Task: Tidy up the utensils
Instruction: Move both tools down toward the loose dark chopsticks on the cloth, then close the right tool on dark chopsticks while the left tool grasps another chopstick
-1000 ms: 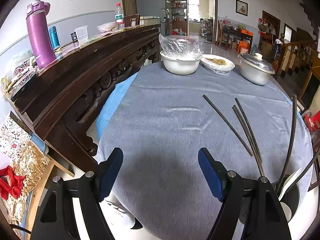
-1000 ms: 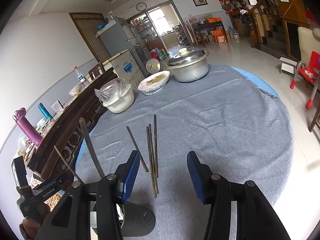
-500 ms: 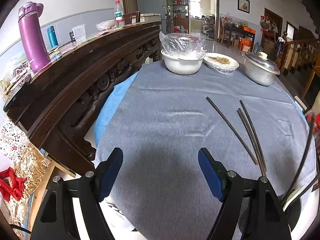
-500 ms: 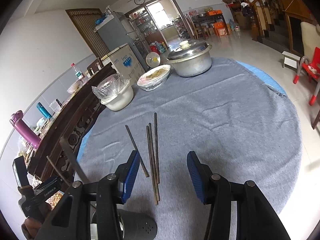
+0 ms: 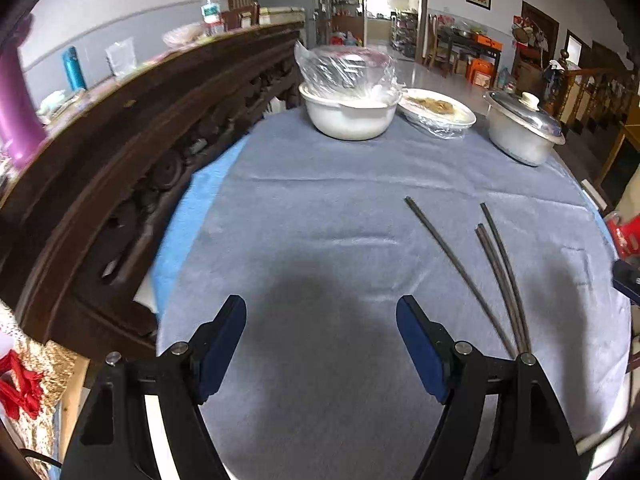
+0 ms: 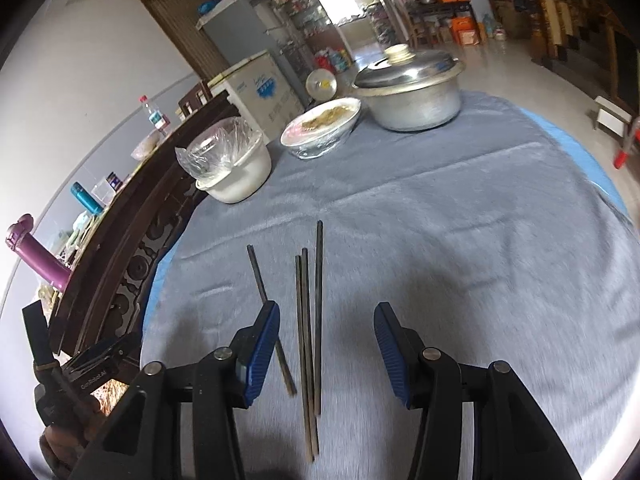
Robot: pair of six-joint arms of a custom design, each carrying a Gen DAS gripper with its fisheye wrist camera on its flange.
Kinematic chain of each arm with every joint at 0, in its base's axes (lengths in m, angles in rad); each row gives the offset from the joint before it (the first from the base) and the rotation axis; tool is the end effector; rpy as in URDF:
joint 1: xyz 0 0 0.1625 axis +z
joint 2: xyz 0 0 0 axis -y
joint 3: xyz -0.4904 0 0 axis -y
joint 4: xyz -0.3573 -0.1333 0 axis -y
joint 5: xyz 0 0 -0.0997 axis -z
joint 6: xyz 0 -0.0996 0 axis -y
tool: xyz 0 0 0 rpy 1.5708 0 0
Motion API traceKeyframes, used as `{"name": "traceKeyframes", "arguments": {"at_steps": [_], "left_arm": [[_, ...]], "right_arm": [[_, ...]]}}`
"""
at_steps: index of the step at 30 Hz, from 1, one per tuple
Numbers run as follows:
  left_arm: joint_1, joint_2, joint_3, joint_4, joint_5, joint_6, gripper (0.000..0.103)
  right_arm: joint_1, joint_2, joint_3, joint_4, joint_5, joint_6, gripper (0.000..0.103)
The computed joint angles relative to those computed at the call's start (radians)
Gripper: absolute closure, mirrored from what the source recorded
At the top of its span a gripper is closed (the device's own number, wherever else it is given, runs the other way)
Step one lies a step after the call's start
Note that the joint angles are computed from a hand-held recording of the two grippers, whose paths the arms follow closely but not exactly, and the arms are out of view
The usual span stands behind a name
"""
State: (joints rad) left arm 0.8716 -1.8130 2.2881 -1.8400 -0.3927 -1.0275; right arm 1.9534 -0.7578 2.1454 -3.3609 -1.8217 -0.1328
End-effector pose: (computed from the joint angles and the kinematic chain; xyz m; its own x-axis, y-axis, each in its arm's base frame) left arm -0.0141 -0.3669 0.4175 -0.6279 -0.4393 -0.6425 0.1790 0.7219 -0.6685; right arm 0.3064 -0.4705 0.0985 -0.8812 -0.3821 0.2783 -0.4643 0.8101 -0.3580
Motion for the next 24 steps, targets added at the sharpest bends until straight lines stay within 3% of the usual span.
{"name": "traceKeyframes", "arguments": {"at_steps": [4, 8, 13, 18, 24], "left_arm": [[0.085, 0.075, -0.021, -0.250, -0.046, 0.196, 0.025], [0.164, 0.150, -0.073, -0.382, -0.106, 0.295, 0.025], [0.241, 0.216, -0.145, -0.403, -0.181, 0.299, 0.025], [0.279, 0.250, -0.185, -0.384, -0.208, 0.282, 0.025], [0.298, 0.270, -0.212, -0.394, -0.240, 0.312, 0.025]], "right_arm": [[-0.001, 0.050, -0.127, 0.134, 0.010, -0.024, 0.051], [0.007, 0.111, -0.252, 0.262, 0.004, -0.044, 0.051], [0.008, 0.201, -0.416, 0.419, -0.001, -0.019, 0.051], [0.007, 0.293, -0.571, 0.553, -0.040, 0.029, 0.052], [0.007, 0.369, -0.676, 0.640, -0.101, 0.082, 0.069]]}}
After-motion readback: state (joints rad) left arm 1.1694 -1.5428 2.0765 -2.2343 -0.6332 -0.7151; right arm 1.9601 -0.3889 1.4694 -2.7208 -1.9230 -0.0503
